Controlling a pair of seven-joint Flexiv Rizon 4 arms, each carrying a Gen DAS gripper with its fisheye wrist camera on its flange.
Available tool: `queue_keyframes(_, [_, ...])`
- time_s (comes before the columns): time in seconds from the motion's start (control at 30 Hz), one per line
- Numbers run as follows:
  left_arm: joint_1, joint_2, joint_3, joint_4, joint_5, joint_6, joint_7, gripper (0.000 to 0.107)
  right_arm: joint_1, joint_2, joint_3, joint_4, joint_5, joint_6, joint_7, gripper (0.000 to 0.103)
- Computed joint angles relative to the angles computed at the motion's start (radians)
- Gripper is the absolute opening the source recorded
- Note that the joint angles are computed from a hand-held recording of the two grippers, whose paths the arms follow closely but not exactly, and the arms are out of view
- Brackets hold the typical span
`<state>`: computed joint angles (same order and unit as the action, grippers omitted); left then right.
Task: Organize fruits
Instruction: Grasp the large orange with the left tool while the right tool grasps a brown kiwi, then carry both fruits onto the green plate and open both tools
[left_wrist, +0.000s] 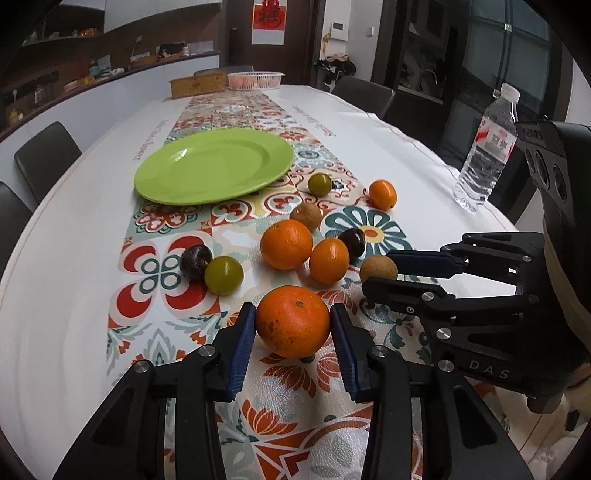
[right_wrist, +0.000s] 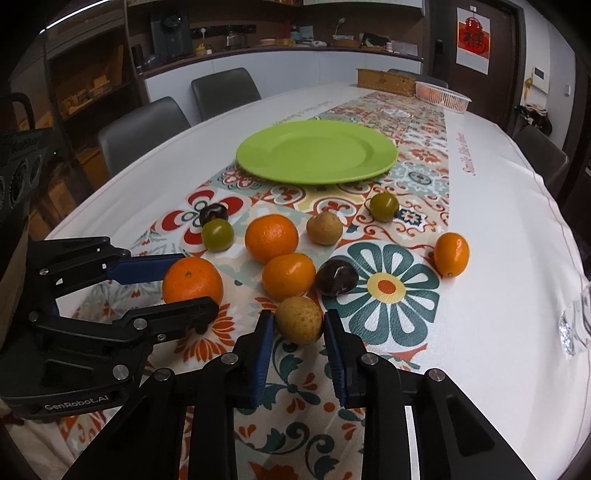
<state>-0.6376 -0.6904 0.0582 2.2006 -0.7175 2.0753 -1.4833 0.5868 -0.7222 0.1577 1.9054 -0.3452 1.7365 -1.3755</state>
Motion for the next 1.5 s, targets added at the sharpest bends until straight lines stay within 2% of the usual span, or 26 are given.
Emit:
queue_keyframes(0.2, [-0.062, 0.02, 0.03, 0.012, -0.08, 0.039, 0.038, 0.04, 0.037, 0.036, -0.04, 0.03, 0.03, 0.053, 0.008, 0.029])
queue_keyframes(0.43, [-0.07, 0.049, 0.004, 0.021, -0.18, 0.113, 0.123, 0.04, 0.049, 0.061, -0.046, 0.032, 0.05, 0.094, 0.007, 0.029])
queue_keyframes(0.63, [-0.045, 0.06, -0.029, 0.006, -0.254, 0.174, 0.214, 0.04, 0.065, 0.06, -0.059, -0.002, 0.062, 0.109, 0.005, 0.029])
queue_keyframes(0.9, [0.043, 0.069, -0.081, -0.024, -0.258, 0.194, 0.286, 0.04, 0.089, 0.036, -0.087, -0.08, 0.063, 0.096, 0.002, 0.029])
queue_keyframes(1.03, [0.066, 0.061, -0.081, -0.054, -0.271, 0.181, 0.33, 0.04, 0.073, 0.006, -0.072, -0.149, 0.038, 0.047, 0.005, 0.029])
queue_keyframes(1.17, [0.109, 0.057, -0.082, -0.071, -0.247, 0.148, 0.331, 0.04, 0.051, -0.036, -0.051, -0.236, 0.007, -0.023, 0.014, 0.029])
queue_keyframes(1.3, [0.152, 0.049, -0.071, -0.091, -0.204, 0.101, 0.313, 0.04, 0.0, -0.085, 0.02, -0.334, -0.023, -0.11, 0.009, 0.029])
queue_keyframes(1.5, [0.217, 0.026, -0.043, -0.128, -0.105, 0.01, 0.247, 0.04, -0.01, -0.157, 0.056, -0.475, -0.037, -0.221, -0.025, 0.029])
